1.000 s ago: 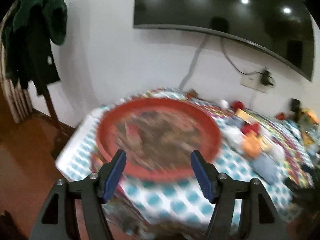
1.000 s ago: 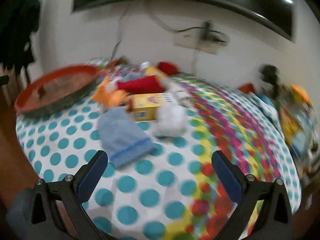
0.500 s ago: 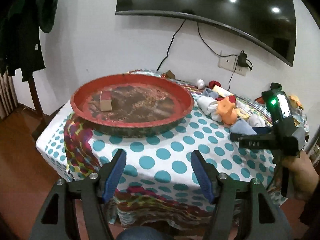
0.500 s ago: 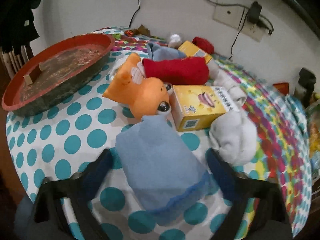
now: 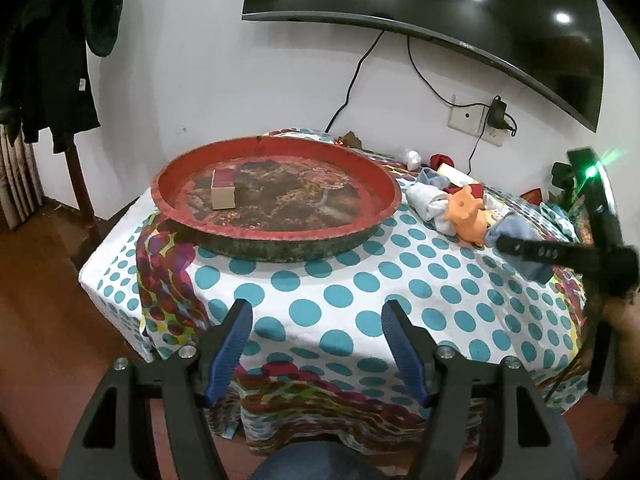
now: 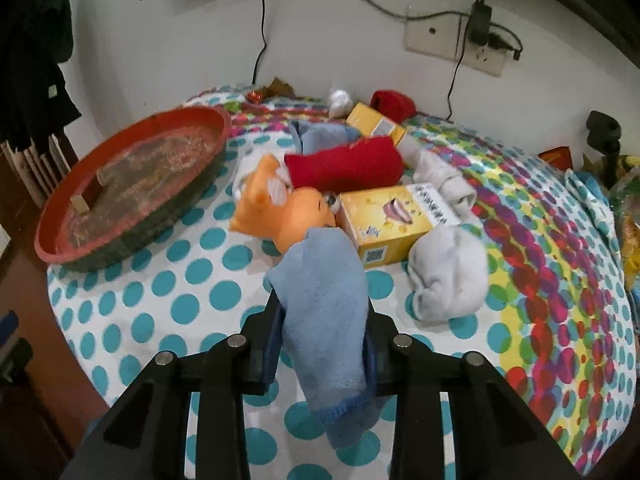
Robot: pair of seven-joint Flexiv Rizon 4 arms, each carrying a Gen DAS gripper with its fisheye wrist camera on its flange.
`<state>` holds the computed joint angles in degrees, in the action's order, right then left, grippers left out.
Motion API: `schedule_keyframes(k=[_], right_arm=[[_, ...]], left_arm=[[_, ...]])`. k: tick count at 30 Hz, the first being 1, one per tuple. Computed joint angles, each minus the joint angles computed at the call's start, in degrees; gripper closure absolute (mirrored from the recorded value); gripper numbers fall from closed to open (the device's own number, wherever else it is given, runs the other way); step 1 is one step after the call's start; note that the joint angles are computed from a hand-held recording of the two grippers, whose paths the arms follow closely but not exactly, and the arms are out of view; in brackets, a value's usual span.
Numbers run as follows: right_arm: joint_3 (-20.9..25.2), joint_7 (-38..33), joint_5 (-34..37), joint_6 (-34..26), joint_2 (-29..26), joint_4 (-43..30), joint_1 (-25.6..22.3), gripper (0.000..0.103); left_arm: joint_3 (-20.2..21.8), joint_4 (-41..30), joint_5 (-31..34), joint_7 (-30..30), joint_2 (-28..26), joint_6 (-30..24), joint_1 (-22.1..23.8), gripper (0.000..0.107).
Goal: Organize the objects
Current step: 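Carry the light-blue sock with the right gripper onto the red tray and release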
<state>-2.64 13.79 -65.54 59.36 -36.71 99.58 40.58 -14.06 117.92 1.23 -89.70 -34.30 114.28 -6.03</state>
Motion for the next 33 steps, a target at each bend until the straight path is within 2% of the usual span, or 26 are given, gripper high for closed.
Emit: schedule_keyframes(k=[7, 12, 18, 27, 30, 33], right_arm=[[0.58, -0.95, -0.94, -5.11, 2.37, -2.12, 0.96, 0.072], [0.97, -3.61, -0.29, -7.74, 1.68, -6.85, 1.34, 0.072], [0.5, -9.76, 3.1, -10.4, -1.84, -14.9, 2.84, 0.072], [-1.64, -20.74, 11.32, -11.73, -11.28, -30.9, 5.47, 0.072], [-1.92, -26.79, 15.87, -13.55, -16.4, -39.18, 6.19, 0.072], [-1.57, -33.56, 21.12, -16.96, -23.32, -50.55, 6.6, 0.072]], left_arm=[[4.79, 1.06, -3.12, 0.97, 1.34, 1.5, -4.81, 0.038], [5.18, 2.35, -3.76, 1.04, 2.23, 1.96, -4.72, 0.038], [5.89, 2.71, -5.39, 0.39, 2.63, 1.81, -4.87, 0.038], [5.79, 2.09, -7.05, -1.18, 2.25, -0.09, -3.75, 0.038], [5.31, 1.93, -7.27, -2.2, 2.17, -0.73, -2.76, 0.038], [4.61, 1.78, -7.43, -3.68, 2.09, -1.47, -1.44, 0.038]])
